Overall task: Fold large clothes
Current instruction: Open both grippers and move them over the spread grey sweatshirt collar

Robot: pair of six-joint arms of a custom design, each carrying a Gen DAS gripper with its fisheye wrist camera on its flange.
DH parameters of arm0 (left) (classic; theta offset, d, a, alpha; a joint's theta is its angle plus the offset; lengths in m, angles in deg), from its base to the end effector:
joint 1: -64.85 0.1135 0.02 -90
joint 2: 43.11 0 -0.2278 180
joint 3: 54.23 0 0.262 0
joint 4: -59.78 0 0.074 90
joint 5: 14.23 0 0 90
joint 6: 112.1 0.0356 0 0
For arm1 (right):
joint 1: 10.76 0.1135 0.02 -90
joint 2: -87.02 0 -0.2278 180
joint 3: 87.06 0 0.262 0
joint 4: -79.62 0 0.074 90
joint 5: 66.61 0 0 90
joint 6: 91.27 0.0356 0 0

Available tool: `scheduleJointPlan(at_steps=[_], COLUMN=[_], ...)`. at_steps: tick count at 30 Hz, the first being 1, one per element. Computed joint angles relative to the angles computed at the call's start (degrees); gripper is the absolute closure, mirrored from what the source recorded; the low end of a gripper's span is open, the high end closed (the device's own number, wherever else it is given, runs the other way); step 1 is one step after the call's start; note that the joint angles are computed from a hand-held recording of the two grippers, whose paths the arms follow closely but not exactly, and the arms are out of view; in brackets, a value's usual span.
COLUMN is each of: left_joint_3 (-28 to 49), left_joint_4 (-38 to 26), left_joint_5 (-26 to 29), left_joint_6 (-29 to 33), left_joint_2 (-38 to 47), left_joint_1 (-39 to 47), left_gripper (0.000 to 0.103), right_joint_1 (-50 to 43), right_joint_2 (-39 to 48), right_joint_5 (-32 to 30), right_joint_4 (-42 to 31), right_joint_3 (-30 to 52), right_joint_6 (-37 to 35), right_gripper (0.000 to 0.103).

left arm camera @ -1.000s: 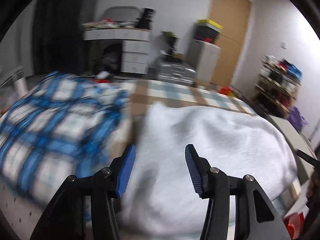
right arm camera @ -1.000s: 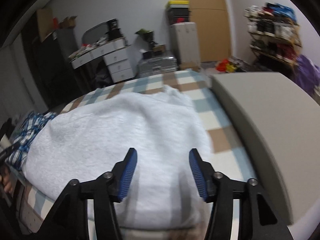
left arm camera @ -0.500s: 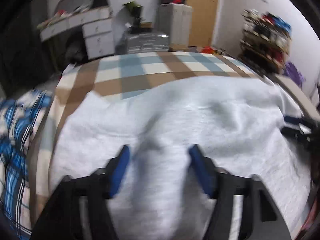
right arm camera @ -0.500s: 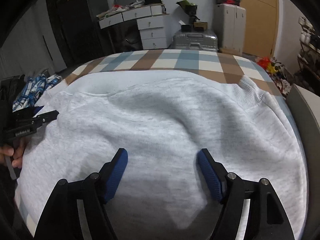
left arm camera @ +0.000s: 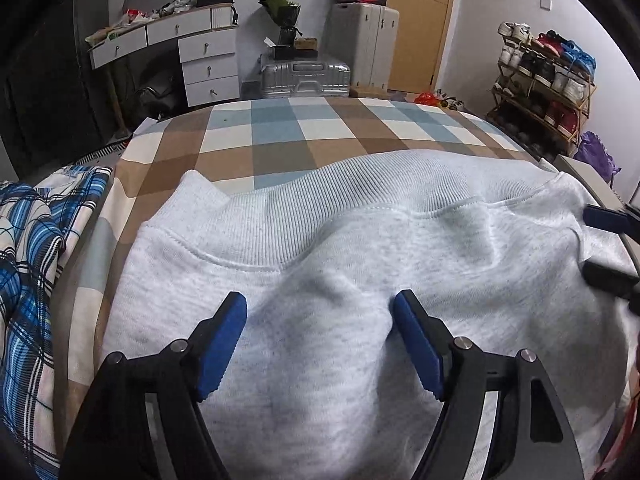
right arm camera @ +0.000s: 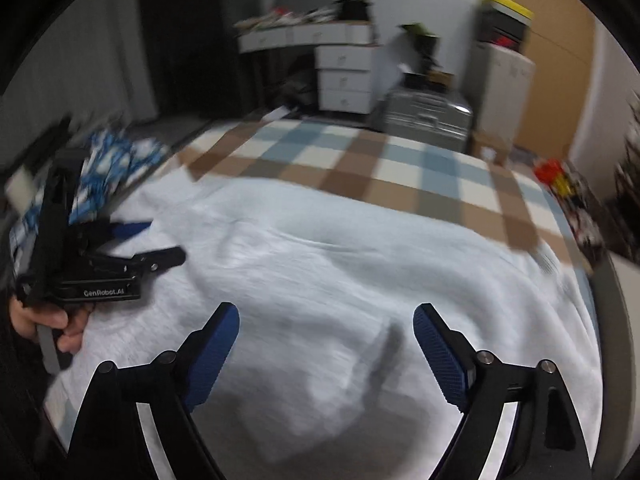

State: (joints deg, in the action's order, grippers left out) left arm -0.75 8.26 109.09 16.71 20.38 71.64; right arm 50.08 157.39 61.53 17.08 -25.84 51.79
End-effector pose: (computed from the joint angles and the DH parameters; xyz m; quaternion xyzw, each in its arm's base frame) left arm 0.2265 0.0073 0.1806 0.3239 0.8731 -0.1649 0.3249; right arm 0.1333 0.1938 0.1896 -0.0114 0.9345 -0.0499 0.3524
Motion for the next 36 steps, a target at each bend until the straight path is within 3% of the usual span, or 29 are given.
scheduleJointPlan(at_steps=[2, 4, 8, 12, 14, 16, 18, 21, 24, 26, 30, 32, 34, 36], left_joint_3=[0.0, 0.44, 0.72, 0.79, 0.95, 0.86, 0.69, 0.4, 0.48, 0.47, 0.59, 0.81, 0.88, 0.84], left_joint_4=[0.07, -0.12, -0.49, -0.51, -0.59, -0.57, -0.54, -0.5, -0.67, -0.68, -0.56, -0.7, -0.78, -0.73], left_joint_5=[0.07, 0.24, 0.4, 0.55, 0.65, 0.67, 0.63, 0.49, 0.58, 0.64, 0.58, 0.75, 0.82, 0.78], left_joint_6=[-0.01, 0.08, -0.05, -0.17, -0.27, -0.26, -0.31, -0.59, -0.61, -0.64, -0.95, -0.97, -1.02, -1.01], left_joint_2=[0.09, 0.82, 1.19, 1.32, 1.6, 1.47, 1.21, 0.82, 0.9, 0.83, 1.13, 1.44, 1.6, 1.5], left_joint_1=[0.08, 0.22, 0.16, 0.23, 0.24, 0.27, 0.24, 0.16, 0.11, 0.17, -0.04, 0.03, -0.01, 0.0], left_gripper=[0.029, 0.03, 0.029, 0.029, 0.029, 0.029, 0.029, 0.029, 0.029, 0.029, 0.029, 0.029, 0.029, 0.029], right_joint_1=[-4.06, -7.12, -6.37, -3.16, -2.96, -5.0, -9.27, -9.67, -9.54, -7.49, -5.25, -9.5, -15.37, -14.6], right_joint_2=[7.66, 11.91, 8.14, -4.33, -3.69, 2.51, 9.27, 13.5, 10.2, 6.91, -14.82, -21.75, -30.41, -30.8], right_joint_5=[-3.14, -6.95, -7.61, -6.11, -3.81, -3.02, -8.42, -7.52, -8.44, -5.67, 1.64, 0.32, -5.99, -4.8], right_joint_4=[4.77, 8.29, 5.14, 3.44, 2.85, 4.15, 9.06, 11.42, 11.22, 7.41, -1.98, -9.67, -6.69, -6.23], right_joint_3=[2.08, 1.89, 0.49, -4.82, -2.83, 0.83, 2.55, 3.72, 1.43, -0.06, -10.85, -14.82, -20.92, -21.4], right_joint_6=[-4.19, -6.7, -7.82, -2.13, -0.68, -3.39, -6.63, -8.9, -10.07, -8.67, 0.13, 6.32, -0.3, -1.44], right_gripper=[0.013, 0.006, 0.007, 0.009, 0.009, 0.017, 0.035, 0.038, 0.039, 0.04, 0.037, 0.037, 0.037, 0.037])
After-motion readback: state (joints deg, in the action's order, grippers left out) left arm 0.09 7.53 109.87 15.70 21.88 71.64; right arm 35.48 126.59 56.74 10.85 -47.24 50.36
